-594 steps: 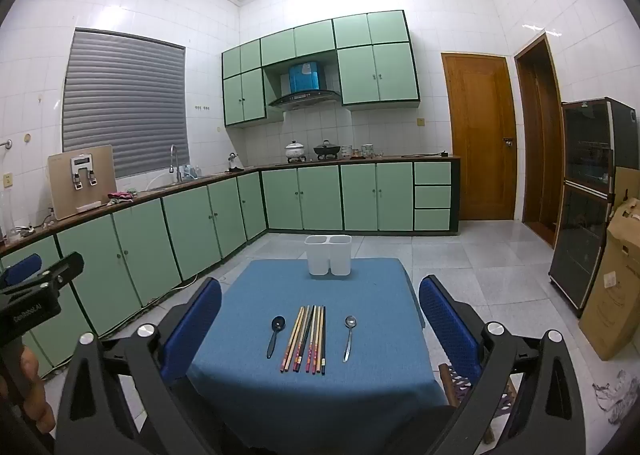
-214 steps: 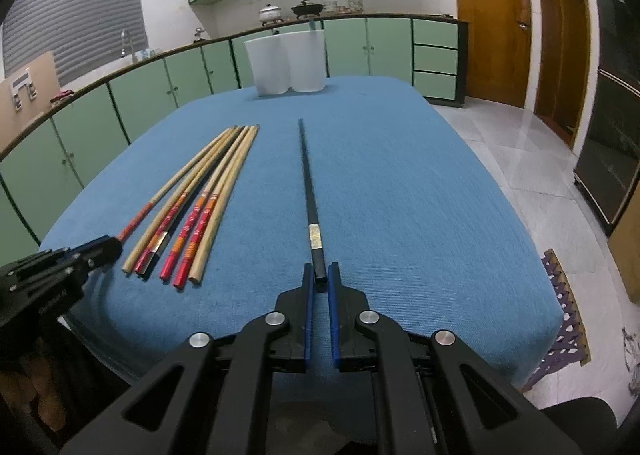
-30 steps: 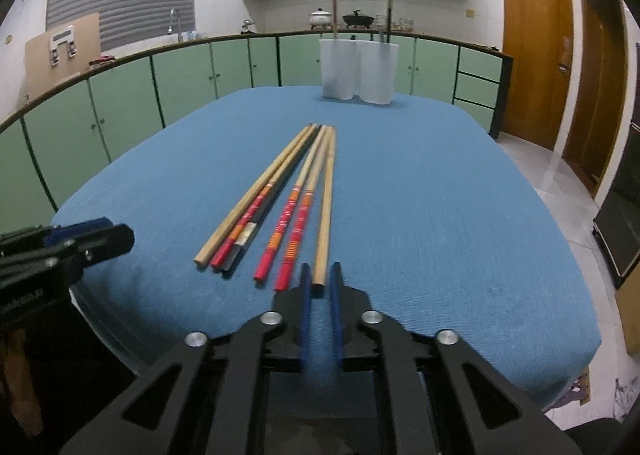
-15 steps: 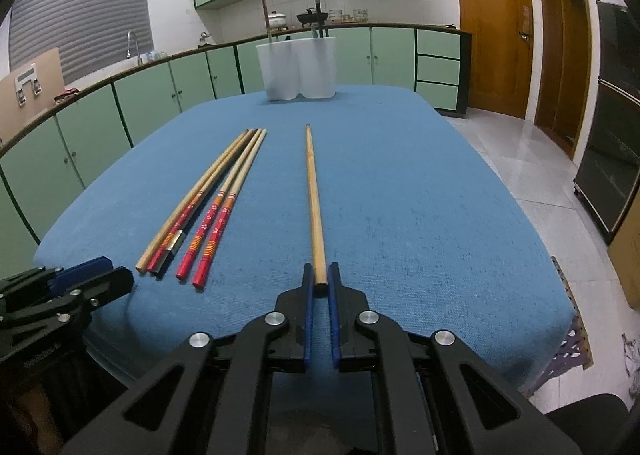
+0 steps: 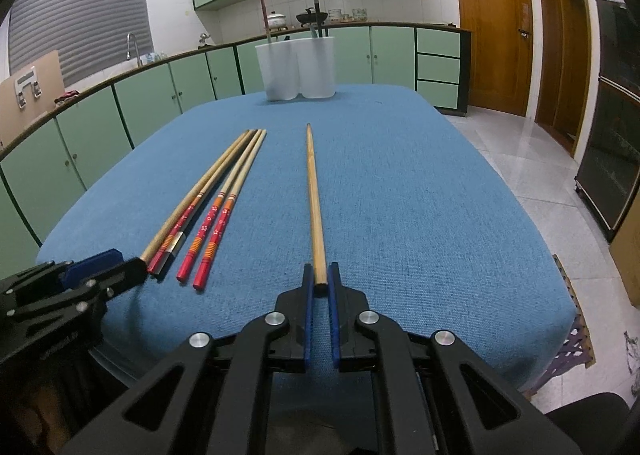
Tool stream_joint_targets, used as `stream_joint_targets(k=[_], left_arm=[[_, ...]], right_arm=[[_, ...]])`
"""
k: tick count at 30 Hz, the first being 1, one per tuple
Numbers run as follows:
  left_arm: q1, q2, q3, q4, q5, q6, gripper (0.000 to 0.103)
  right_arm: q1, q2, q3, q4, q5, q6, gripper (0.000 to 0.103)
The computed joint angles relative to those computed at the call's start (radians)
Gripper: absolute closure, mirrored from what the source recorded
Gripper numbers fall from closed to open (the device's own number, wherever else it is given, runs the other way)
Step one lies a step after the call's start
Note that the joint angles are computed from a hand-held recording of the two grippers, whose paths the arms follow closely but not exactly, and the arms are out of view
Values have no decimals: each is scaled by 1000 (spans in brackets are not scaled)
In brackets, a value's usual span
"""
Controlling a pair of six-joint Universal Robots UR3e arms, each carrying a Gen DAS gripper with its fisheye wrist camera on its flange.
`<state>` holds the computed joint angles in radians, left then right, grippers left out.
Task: Organize utensils
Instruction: 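Grasp a plain wooden chopstick with the right tool, then grasp another plain wooden chopstick with the left tool while the right tool holds its own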
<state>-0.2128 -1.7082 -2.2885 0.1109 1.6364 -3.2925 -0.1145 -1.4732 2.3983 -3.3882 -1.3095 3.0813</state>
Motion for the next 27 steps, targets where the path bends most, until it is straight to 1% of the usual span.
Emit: stream_joint_targets(k=[1,4,9,17,21,24,27], left_arm=[[8,3,-2,-1,2,-9,87],[20,16,-17,8,2,-14,92],[-2,8,-10,12,9,7,93],[16,-8,1,18,-6,22,90],[27,-8,-13,38,-41,40,97],[43,11,-26,45,-68,38,97],[47,47,-21,23,-68,35,97]], right_arm=[[2,0,0,-1,-2,1,96],[6,3,0,-5,-7,0,96],[13,6,-1,-7,-3,-8,96],[33,14,2,-26,-17,-24,96],[38,18,-3,-24,-21,-27,96],[25,-3,-3,3,-1,-30,96],[1,-60,7,37,30,-29,96]])
